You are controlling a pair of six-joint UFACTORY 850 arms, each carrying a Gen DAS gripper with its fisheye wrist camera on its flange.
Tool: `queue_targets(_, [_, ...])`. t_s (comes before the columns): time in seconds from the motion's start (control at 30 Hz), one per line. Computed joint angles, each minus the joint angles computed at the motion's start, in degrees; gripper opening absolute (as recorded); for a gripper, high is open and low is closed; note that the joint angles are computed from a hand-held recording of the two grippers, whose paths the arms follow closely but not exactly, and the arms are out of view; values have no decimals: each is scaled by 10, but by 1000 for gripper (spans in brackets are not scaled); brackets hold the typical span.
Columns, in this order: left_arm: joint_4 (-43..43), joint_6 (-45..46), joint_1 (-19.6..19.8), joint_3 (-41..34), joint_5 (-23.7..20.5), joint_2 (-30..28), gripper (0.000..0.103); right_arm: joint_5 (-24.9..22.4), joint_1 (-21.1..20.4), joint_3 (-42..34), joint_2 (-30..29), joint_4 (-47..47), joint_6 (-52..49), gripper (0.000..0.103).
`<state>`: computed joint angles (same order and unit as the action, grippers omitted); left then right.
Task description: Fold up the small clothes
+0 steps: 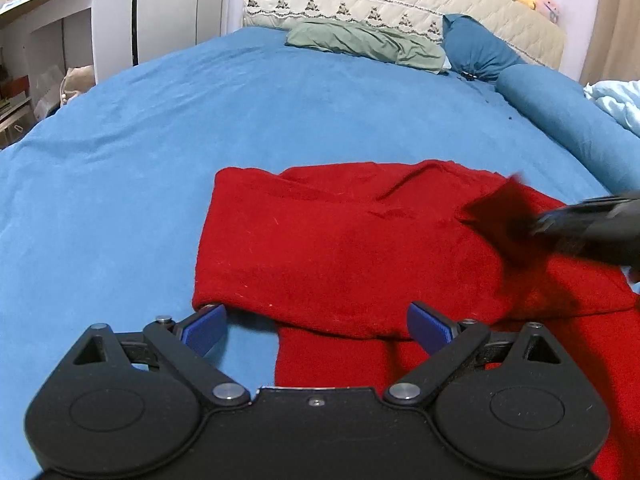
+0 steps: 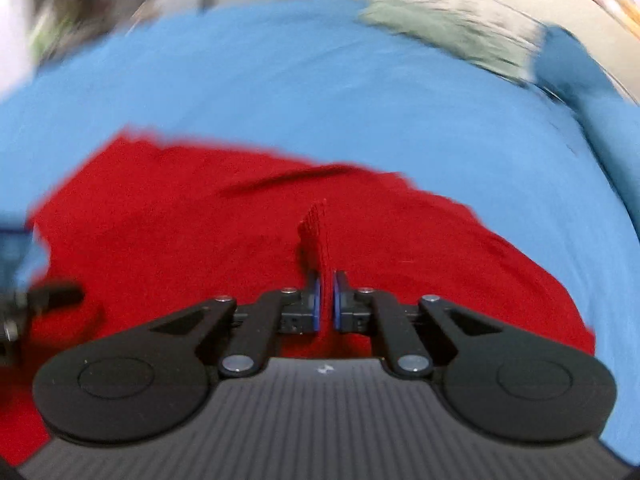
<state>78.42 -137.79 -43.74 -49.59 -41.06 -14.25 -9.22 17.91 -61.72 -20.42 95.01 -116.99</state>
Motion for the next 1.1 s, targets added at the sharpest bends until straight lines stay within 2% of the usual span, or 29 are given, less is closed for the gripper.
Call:
queue_targets(0.1, [-6, -1, -1, 4, 4, 1, 99, -32, -42, 7, 7, 40, 65, 21])
queue_targets(0.23, [-11, -9, -3, 14, 8, 5, 99, -69, -87, 17, -5, -24, 186, 22])
queue_targets(0.3, [-21, -5, -1, 12, 9, 1, 99, -102, -103, 20, -17, -44, 198, 23])
queue_targets(0.33, [-21, -8, 0, 12, 9, -2, 99, -109, -106, 23, -18, -24, 175, 25])
queue_targets(0.4, [-21, -13, 0, 12, -1, -7, 99, -120, -112, 32, -18, 37, 113, 42])
queue_targets(0.5, [-26, -9, -3, 11, -10, -11, 98, -136, -115, 32, -20, 75, 92, 56])
queue_targets(0.57, [-31, -4, -7, 10, -17, -12, 98, -129, -109, 37, -18, 94, 85, 51])
queue_targets(0.6, [-32, -3, -8, 10, -19, -13, 98, -122, -107, 31, -21, 85, 94, 32])
queue_targets(0.63, [-31, -5, -8, 12, -20, -13, 98, -111, -106, 34, -17, 95, 81, 22])
queue_targets(0.67, [-31, -7, -8, 13, -21, -13, 98, -98, -102, 31, -16, 109, 64, 20])
queue_targets(0.83, [-32, -4, -1, 10, -26, -17, 98, -114, -112, 14, 5, 193, -10, 20])
queue_targets(1.0, [-30, -11, 5, -5, -34, -33, 97, -108, -133, -37, 3, 145, 50, 20])
queue_targets(1.1, [-29, -19, 12, -15, -47, -45, 95, -94, -141, -45, 3, 150, 19, 20])
